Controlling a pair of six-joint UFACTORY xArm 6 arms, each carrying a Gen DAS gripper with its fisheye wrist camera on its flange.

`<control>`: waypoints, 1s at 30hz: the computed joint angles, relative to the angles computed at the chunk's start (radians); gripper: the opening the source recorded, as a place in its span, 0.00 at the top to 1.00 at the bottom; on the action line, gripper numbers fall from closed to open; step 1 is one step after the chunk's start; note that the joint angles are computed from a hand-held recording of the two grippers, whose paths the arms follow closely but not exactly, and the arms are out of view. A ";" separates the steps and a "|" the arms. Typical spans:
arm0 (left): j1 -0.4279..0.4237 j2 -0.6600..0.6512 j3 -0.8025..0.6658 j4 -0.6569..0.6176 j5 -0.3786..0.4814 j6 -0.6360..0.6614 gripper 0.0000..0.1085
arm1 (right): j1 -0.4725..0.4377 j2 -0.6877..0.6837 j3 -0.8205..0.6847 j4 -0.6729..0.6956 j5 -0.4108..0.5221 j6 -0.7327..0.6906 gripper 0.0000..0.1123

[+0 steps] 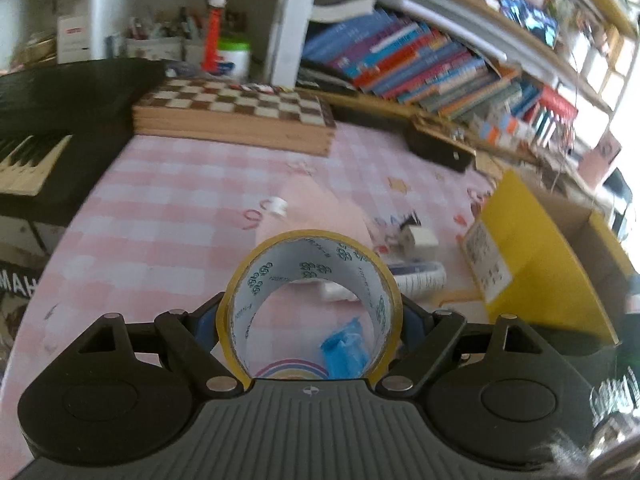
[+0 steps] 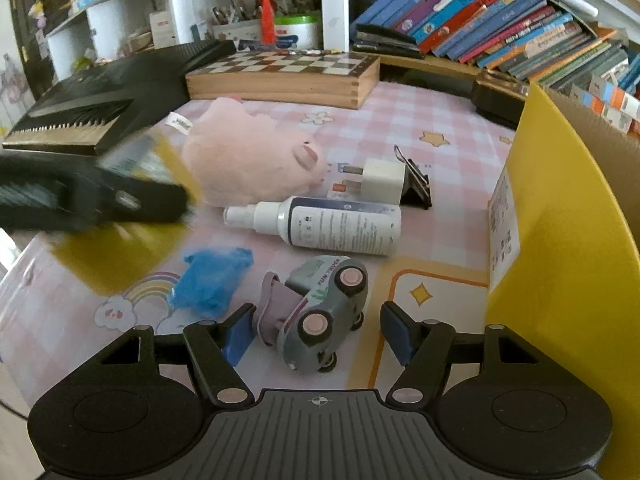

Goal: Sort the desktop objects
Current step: 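Close the left tool on the tape roll while the right tool grasps the grey toy car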

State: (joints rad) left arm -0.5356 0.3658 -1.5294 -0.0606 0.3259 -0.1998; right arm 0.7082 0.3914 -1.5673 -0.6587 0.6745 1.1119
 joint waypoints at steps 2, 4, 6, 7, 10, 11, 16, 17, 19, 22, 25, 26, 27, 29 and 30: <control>0.004 -0.025 0.027 0.020 -0.004 -0.023 0.24 | 0.001 0.000 0.002 -0.004 -0.010 -0.009 0.50; 0.005 -0.043 0.047 0.053 -0.001 -0.059 0.24 | 0.004 0.005 -0.008 0.000 -0.003 -0.033 0.51; 0.004 -0.058 0.068 0.061 -0.006 -0.078 0.24 | 0.003 -0.002 0.001 0.010 -0.019 -0.052 0.63; 0.004 -0.065 0.078 0.065 -0.007 -0.090 0.24 | 0.004 -0.006 0.003 0.012 -0.023 -0.057 0.64; 0.001 -0.089 0.112 0.049 -0.020 -0.097 0.24 | 0.004 -0.020 0.016 0.004 -0.042 -0.052 0.67; -0.001 -0.097 0.122 0.048 -0.026 -0.098 0.24 | 0.006 -0.026 0.019 -0.002 -0.045 -0.048 0.67; -0.004 -0.138 0.172 0.055 -0.056 -0.101 0.24 | 0.012 -0.049 0.034 -0.023 -0.056 -0.022 0.68; -0.004 -0.147 0.182 0.056 -0.062 -0.106 0.24 | 0.014 -0.054 0.038 -0.024 -0.058 -0.016 0.68; -0.003 -0.164 0.201 0.060 -0.072 -0.115 0.24 | 0.018 -0.071 0.051 -0.037 -0.064 0.002 0.68; -0.002 -0.196 0.236 0.056 -0.087 -0.120 0.24 | 0.026 -0.099 0.073 -0.069 -0.072 0.032 0.68; -0.001 -0.232 0.274 0.059 -0.099 -0.131 0.24 | 0.033 -0.123 0.090 -0.087 -0.077 0.060 0.68; 0.000 -0.245 0.288 0.058 -0.104 -0.134 0.24 | 0.036 -0.134 0.097 -0.096 -0.079 0.071 0.68; 0.000 -0.259 0.303 0.060 -0.109 -0.141 0.24 | 0.038 -0.142 0.102 -0.103 -0.078 0.077 0.68; -0.001 -0.285 0.328 0.063 -0.118 -0.156 0.24 | 0.045 -0.163 0.112 -0.118 -0.077 0.091 0.68; -0.002 -0.298 0.341 0.059 -0.123 -0.157 0.24 | 0.048 -0.176 0.120 -0.126 -0.078 0.101 0.68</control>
State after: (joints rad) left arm -0.5373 0.0674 -1.1881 -0.0019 0.2026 -0.3567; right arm 0.7565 0.2157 -1.4475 -0.7848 0.5970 1.2126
